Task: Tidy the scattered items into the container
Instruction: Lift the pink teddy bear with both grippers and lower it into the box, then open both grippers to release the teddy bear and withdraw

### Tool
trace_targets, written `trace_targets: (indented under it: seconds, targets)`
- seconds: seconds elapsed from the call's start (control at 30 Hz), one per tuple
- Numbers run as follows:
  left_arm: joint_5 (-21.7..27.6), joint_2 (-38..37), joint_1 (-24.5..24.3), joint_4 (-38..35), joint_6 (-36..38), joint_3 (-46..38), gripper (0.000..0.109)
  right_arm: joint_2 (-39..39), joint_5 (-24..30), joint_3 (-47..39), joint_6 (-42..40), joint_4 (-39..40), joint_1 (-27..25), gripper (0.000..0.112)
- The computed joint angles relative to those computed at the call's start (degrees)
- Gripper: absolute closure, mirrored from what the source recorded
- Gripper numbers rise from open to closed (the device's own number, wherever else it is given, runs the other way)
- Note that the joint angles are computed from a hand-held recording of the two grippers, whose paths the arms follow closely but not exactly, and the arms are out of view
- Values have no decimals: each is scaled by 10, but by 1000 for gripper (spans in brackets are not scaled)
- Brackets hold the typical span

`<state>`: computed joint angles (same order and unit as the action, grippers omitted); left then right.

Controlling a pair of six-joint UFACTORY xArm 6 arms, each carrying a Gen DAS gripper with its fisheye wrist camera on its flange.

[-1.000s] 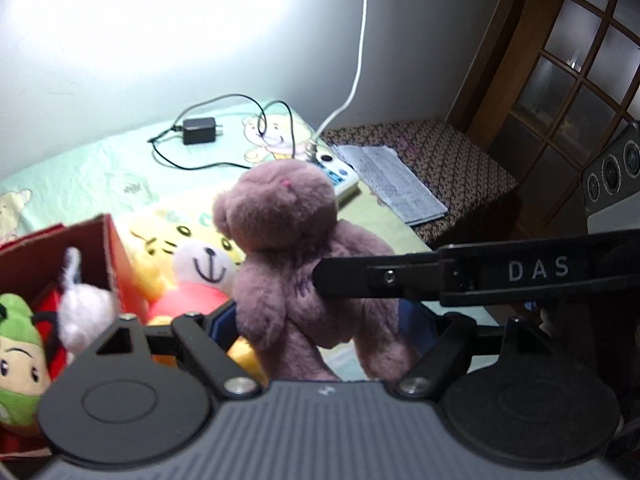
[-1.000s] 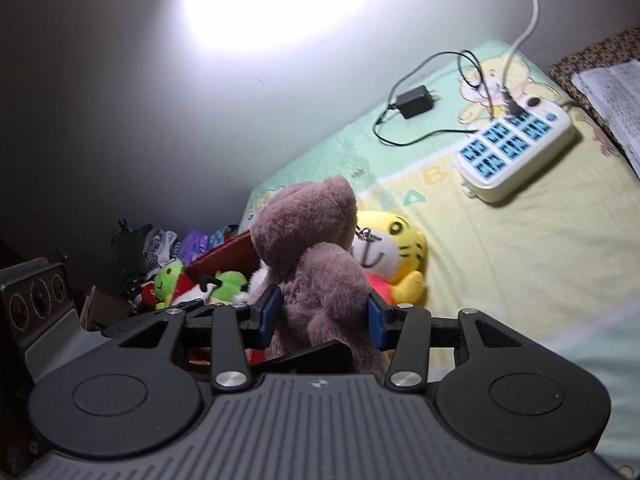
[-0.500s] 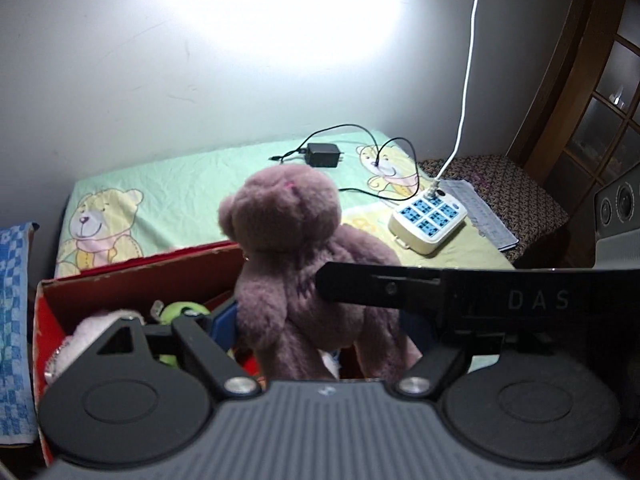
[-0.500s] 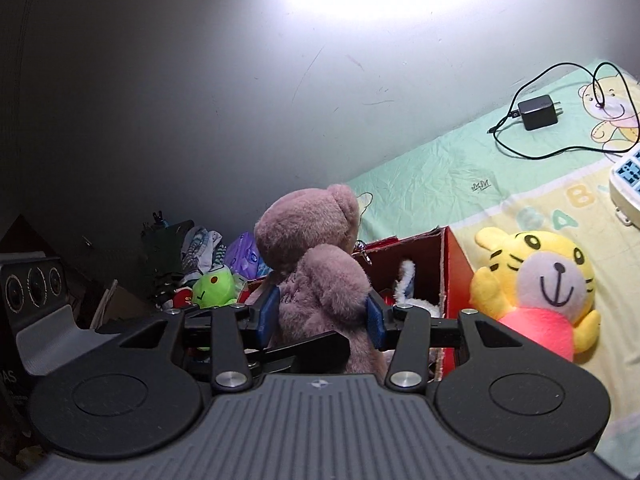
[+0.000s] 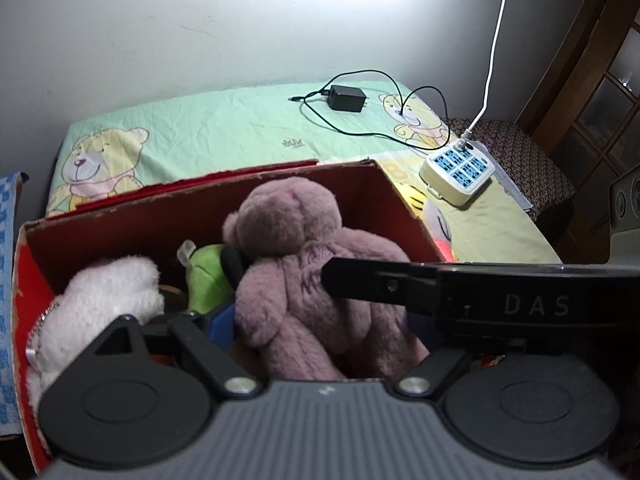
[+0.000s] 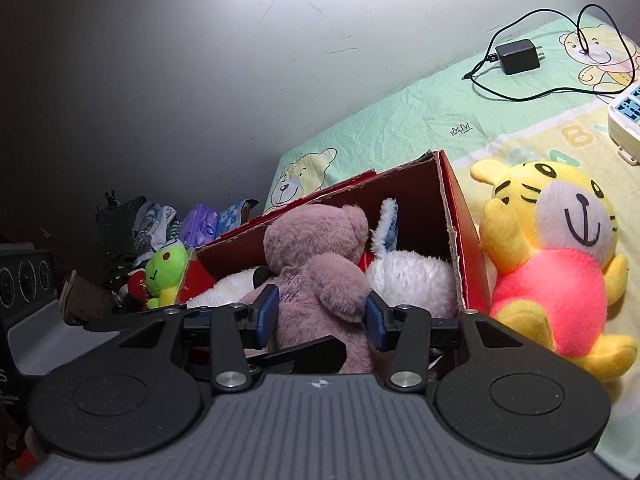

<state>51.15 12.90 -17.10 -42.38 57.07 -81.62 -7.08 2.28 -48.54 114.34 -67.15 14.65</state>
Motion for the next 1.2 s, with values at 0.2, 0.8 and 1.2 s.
trace_targets:
  seconds: [0.2,0.8,1.2]
  targets:
    - [-12,16,-12,7,-1,-13,19,9,28,-6,-30,29,1,62]
    - [-21,9,-20,48,-26,-13,19,-49,68,34,-93,92,14,61]
    - [-32,-6,-15,52,-20,2,17,-49,68,38,-73,88,23,68]
